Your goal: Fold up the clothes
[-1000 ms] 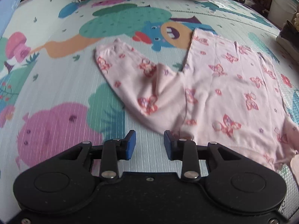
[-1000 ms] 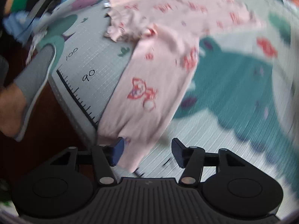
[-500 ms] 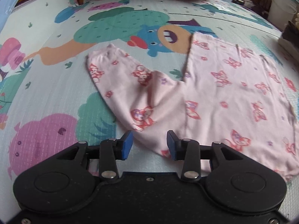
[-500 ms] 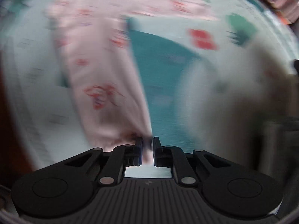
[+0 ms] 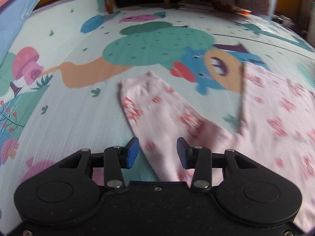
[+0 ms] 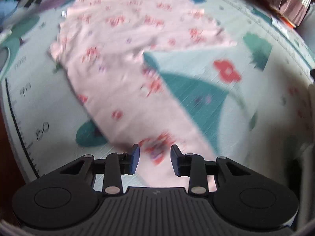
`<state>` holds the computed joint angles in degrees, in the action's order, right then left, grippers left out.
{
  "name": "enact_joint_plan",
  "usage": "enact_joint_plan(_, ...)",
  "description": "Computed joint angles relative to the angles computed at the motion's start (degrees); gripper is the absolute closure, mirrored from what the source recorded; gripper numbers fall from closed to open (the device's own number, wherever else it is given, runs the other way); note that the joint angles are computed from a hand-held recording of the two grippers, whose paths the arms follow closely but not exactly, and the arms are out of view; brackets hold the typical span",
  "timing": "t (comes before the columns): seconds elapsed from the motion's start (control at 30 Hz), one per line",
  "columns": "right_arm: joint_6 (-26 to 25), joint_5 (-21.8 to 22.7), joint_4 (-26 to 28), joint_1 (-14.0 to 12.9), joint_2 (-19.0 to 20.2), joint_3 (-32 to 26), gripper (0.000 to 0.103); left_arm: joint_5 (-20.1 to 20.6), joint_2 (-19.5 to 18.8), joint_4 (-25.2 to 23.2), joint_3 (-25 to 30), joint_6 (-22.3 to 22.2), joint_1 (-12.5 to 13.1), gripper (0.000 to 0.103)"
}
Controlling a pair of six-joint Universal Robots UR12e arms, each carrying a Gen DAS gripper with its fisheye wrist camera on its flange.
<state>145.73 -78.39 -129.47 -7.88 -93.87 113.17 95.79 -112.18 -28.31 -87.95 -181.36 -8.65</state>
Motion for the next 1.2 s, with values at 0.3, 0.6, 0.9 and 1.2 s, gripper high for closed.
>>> enact_joint_plan(0.3, 6.9, -0.2, 1.1, -2.5, -0.5, 0.4, 0.053, 4.1, -5.1, -3.9, 7.0, 0.1, -0.4, 0.096)
enact_joint_plan(0.6, 3.5, 0.4, 3.3, -3.6, -0.6, -0.3, 0.055, 7.4, -0.3, 2.2, -0.4, -1.3, 1.3, 0.068)
enact_joint_plan(0.9, 5.0, 0.0, 1.3, -3.0, -0.4, 0.2, 0.054, 5.6, -1.7, -3.2, 1.9, -0.3, 2.0, 0.046)
enact_joint_plan(1.2, 5.4, 2.9, -1.9, -3.0, -0.6, 0.3, 0.055, -11.3, 4.3, 0.9, -4.0, 10.1, -0.3, 0.052)
